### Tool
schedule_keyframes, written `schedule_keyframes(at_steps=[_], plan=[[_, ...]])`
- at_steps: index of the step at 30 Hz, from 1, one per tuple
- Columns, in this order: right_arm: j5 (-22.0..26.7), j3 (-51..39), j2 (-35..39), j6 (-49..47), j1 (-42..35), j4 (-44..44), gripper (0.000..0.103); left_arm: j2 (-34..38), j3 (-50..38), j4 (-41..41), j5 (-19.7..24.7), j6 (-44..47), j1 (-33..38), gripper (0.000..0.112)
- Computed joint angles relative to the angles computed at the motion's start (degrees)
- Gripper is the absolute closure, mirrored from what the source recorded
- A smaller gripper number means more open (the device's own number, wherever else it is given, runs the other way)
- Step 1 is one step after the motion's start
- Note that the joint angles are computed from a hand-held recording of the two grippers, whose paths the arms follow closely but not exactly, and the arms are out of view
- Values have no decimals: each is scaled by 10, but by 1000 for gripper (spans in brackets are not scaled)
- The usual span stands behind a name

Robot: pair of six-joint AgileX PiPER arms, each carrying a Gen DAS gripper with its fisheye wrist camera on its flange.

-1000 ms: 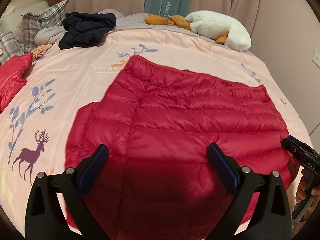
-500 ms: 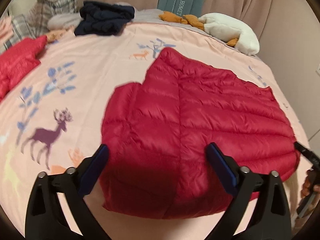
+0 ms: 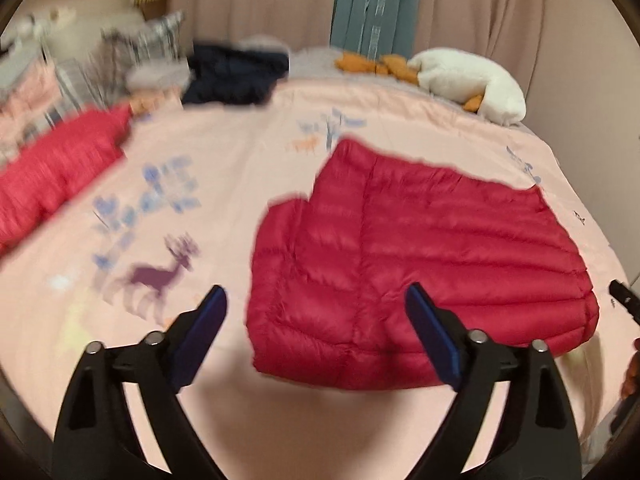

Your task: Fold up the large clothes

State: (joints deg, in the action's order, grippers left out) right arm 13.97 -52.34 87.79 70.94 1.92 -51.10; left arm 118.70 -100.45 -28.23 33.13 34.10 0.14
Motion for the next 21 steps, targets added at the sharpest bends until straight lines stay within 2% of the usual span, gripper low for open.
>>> schedule_keyframes(at_steps=[2, 8, 11, 13, 16, 21], plan=[[33, -6, -27, -13, 26, 14, 2, -57, 41, 15, -23, -5, -11, 11], [147, -45, -92, -73, 105, 92, 2, -163, 88, 70, -4, -72, -31, 11], [190, -54, -110, -76, 142, 97, 2, -211, 120, 102, -2, -101, -44, 11], [210, -50, -125, -60, 170, 82, 2, -243, 148, 123, -5, -116, -54, 11], [236, -46, -139, -35, 205, 62, 2, -274, 177, 113, 4, -106, -58, 11], [249, -40, -153, -20, 233, 53, 2, -302, 207, 141, 10, -133, -65, 11]])
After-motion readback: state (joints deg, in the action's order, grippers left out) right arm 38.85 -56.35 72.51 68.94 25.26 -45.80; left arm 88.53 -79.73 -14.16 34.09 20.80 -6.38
